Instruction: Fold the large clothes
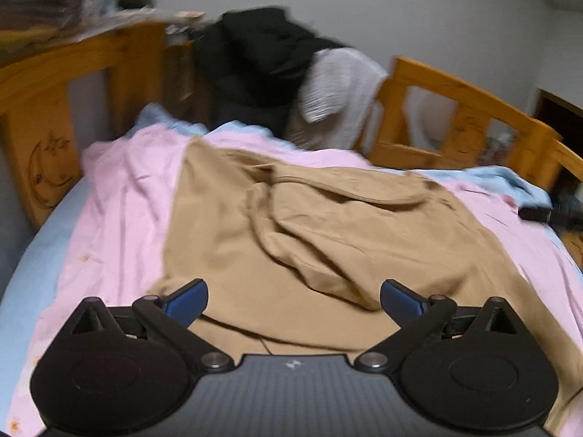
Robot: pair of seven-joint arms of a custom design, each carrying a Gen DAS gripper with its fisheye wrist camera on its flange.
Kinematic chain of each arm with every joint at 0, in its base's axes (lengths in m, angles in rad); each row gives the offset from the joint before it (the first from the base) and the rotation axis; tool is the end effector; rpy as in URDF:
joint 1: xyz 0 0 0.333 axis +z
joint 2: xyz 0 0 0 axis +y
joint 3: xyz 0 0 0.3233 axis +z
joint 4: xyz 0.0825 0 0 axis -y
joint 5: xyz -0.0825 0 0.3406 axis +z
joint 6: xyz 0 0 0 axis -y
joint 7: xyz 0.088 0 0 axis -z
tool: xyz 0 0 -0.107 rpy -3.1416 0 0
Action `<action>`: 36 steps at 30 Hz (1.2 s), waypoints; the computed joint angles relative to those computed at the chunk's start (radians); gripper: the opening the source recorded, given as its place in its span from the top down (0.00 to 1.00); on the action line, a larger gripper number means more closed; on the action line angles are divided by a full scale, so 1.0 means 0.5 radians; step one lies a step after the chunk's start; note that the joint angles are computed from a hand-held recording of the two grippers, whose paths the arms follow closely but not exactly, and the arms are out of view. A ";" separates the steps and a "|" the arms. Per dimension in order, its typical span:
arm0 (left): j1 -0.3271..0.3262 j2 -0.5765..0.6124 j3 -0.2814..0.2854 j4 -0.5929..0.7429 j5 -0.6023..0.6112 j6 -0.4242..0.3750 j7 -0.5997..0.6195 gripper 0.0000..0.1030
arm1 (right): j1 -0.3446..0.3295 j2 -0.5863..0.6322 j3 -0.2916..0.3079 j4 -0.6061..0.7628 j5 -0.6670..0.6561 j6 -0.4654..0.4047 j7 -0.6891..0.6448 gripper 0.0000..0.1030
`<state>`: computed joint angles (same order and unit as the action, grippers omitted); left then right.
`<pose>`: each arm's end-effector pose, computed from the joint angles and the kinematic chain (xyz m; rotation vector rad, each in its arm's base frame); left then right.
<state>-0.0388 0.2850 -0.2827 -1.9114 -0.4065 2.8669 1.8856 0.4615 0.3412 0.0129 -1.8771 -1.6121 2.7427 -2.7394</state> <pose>0.6057 -0.1609 0.4593 -1.6836 2.1526 -0.9772 0.5270 0.3142 0.3892 -1.5346 1.6801 -0.8370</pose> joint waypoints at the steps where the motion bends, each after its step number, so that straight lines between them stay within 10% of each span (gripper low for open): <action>1: 0.017 -0.026 -0.034 -0.048 -0.040 0.034 0.051 0.01 | 0.011 -0.062 0.027 -0.038 0.132 -0.018 -0.152 0.06; 10: 0.030 -0.114 -0.180 -0.094 -0.542 -0.025 0.383 0.01 | 0.209 -0.269 0.163 0.019 0.812 -0.489 -0.812 0.01; 16: -0.060 -0.348 -0.045 -0.333 -0.689 -0.259 0.349 0.01 | 0.274 -0.355 0.299 0.085 1.717 -0.900 -1.633 0.01; 25: -0.214 -0.685 0.167 -0.613 -0.336 -0.220 0.398 0.01 | 0.377 -0.417 0.347 -0.548 1.329 -0.528 -2.016 0.04; 36: -0.277 -0.806 0.190 -0.301 0.317 -1.122 0.057 0.01 | 0.312 -0.490 0.315 -0.903 0.952 -0.176 -2.036 0.11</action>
<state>-0.1771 -0.1179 -0.1878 -2.0620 -0.2479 2.3057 1.9142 0.6174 0.0959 0.1705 -2.3283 -1.1362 2.6546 -3.7574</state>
